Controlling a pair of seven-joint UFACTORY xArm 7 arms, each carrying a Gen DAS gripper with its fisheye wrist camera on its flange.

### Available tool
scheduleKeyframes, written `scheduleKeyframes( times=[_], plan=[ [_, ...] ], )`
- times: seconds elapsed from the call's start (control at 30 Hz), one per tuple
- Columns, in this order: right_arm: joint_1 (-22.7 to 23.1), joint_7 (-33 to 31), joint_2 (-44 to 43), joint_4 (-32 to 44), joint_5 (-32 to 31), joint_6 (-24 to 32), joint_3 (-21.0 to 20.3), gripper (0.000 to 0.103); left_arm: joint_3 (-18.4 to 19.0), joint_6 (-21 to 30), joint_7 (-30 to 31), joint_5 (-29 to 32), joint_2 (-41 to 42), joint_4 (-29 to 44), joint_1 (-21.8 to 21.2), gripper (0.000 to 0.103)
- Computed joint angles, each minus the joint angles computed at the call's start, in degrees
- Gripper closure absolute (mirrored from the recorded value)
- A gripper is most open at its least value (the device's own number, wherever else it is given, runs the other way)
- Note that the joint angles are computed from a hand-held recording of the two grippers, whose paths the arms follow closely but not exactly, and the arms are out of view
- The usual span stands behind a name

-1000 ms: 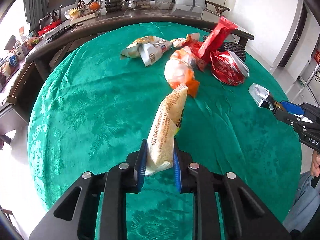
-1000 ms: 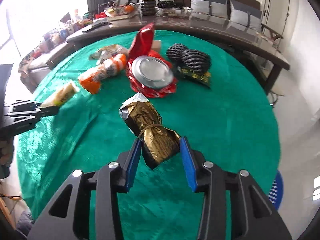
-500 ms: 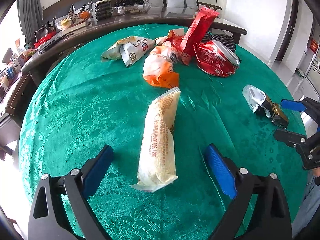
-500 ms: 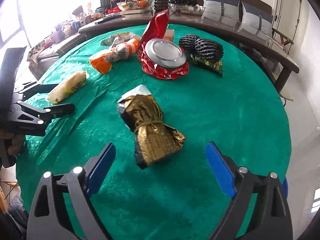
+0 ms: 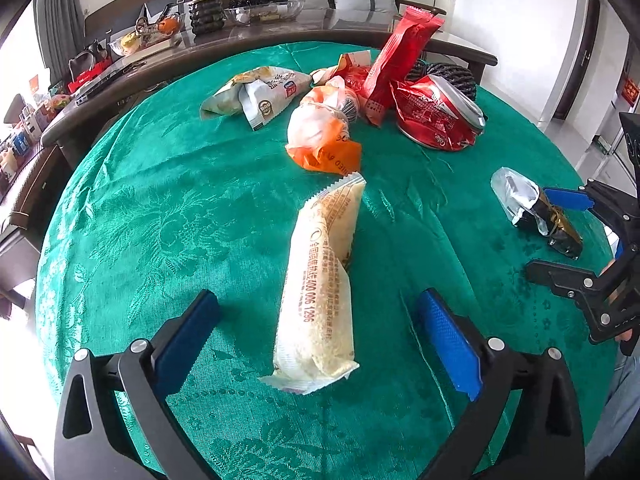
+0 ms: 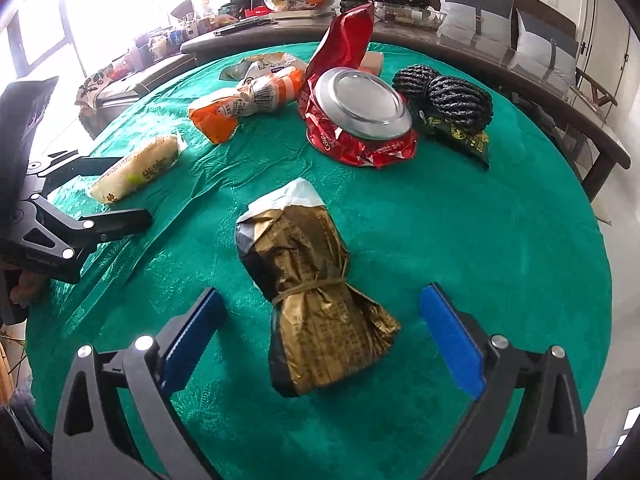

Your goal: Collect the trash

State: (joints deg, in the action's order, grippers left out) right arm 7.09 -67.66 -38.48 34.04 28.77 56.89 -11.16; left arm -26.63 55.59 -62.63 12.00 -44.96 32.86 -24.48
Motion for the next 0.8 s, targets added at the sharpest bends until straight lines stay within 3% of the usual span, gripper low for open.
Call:
scheduleKeyframes(
  times=[0.8],
  plan=[
    [-0.4,-0.2,0.6,0.1,0.3,-0.5,0.0,0.006,0.0,-0.3,-0.3,0.1,-0.2,-0.3,-0.1,0.004]
  ],
)
